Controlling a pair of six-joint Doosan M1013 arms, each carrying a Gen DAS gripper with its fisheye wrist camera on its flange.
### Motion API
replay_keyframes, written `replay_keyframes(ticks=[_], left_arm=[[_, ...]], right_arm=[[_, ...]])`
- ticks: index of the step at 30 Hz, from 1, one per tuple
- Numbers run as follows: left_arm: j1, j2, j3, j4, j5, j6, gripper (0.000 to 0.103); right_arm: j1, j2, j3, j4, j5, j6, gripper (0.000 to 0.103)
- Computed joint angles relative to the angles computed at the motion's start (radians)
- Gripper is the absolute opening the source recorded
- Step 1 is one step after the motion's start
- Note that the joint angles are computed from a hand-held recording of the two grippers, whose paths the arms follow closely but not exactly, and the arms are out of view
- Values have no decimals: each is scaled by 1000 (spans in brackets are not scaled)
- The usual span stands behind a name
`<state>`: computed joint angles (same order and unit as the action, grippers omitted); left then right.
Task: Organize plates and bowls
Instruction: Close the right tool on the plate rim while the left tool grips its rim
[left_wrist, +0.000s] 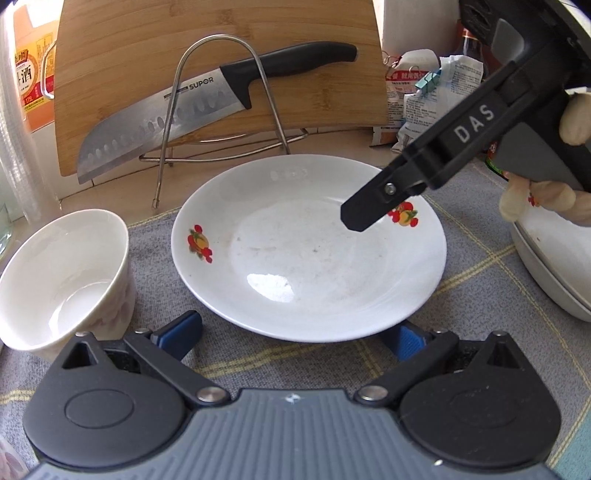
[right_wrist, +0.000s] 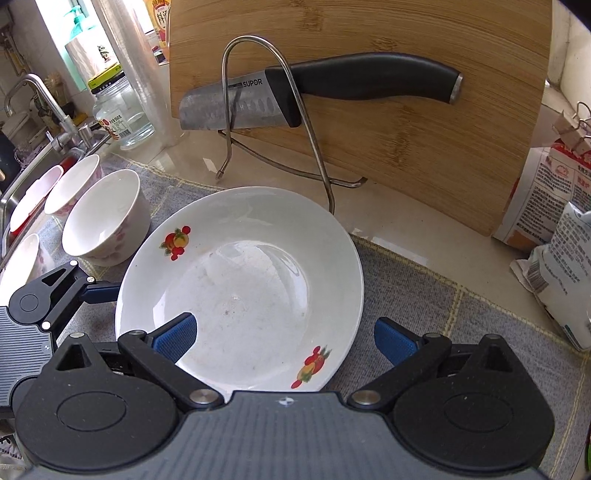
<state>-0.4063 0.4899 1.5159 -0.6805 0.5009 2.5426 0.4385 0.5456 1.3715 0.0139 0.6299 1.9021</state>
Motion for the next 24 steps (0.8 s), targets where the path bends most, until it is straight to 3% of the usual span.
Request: replay_keyframes(ticks=[9,17,24], left_arm=[[20,20,-24,-134,80,145,100],[30,23,-20,-188,92,206,100],[29,15,-6,-193,78,224,100]], right_arm=[[-30,32,-36,159,10,-184,103],[-56,48,-45,354,12,-344,103],[-64,55,-55,400,6,-381,103]])
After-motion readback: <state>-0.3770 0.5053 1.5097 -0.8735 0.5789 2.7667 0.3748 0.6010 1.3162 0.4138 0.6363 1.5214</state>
